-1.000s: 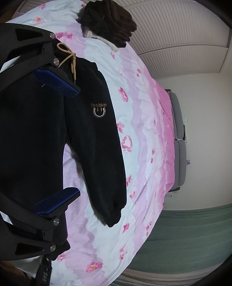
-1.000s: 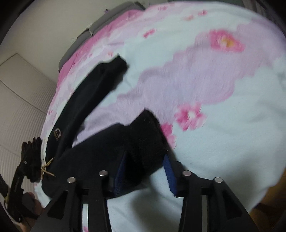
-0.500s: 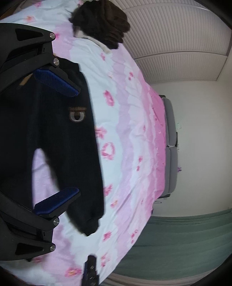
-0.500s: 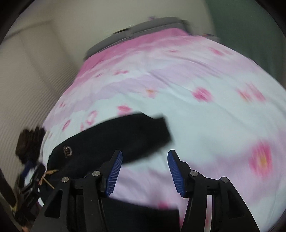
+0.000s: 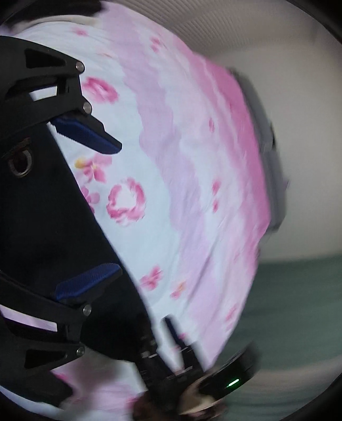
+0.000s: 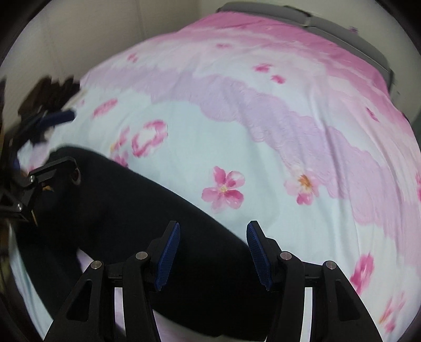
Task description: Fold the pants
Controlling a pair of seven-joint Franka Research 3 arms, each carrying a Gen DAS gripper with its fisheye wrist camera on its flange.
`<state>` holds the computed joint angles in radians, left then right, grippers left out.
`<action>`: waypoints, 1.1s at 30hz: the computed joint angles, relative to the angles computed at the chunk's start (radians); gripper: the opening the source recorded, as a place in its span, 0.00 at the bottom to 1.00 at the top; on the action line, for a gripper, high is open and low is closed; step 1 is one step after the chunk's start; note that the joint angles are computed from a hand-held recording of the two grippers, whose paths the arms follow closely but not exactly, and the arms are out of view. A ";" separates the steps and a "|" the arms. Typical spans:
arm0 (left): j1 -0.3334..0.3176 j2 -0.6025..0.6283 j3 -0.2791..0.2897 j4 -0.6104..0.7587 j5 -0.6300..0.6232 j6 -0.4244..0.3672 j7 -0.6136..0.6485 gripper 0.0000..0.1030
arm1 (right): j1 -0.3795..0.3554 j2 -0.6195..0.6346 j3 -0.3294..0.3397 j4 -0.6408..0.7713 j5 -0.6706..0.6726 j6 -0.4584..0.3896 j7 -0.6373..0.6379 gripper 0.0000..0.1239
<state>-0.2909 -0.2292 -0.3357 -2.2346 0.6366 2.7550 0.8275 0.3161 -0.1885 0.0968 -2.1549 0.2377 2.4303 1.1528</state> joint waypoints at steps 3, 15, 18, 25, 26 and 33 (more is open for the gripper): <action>-0.085 0.026 0.088 -0.005 -0.189 0.010 0.348 0.80 | 0.005 0.037 0.012 0.036 -0.052 -0.037 -0.026 0.44; -0.099 0.150 0.147 0.086 -0.776 -0.167 0.959 0.40 | 0.016 0.112 0.008 0.096 -0.086 -0.115 -0.061 0.42; -0.077 0.161 0.117 0.094 -0.809 -0.193 0.994 0.28 | 0.019 0.119 0.004 0.100 -0.045 -0.125 -0.083 0.14; -0.065 0.100 0.097 0.050 -0.847 -0.175 0.977 0.12 | 0.021 -0.005 0.019 -0.008 -0.077 -0.030 -0.066 0.09; -0.068 0.077 0.097 0.034 -0.845 -0.170 0.967 0.12 | 0.022 -0.030 0.024 -0.027 -0.090 -0.017 -0.061 0.09; -0.112 -0.143 0.065 -0.087 -0.704 -0.122 0.798 0.12 | 0.016 -0.336 0.100 -0.253 -0.230 0.128 0.006 0.09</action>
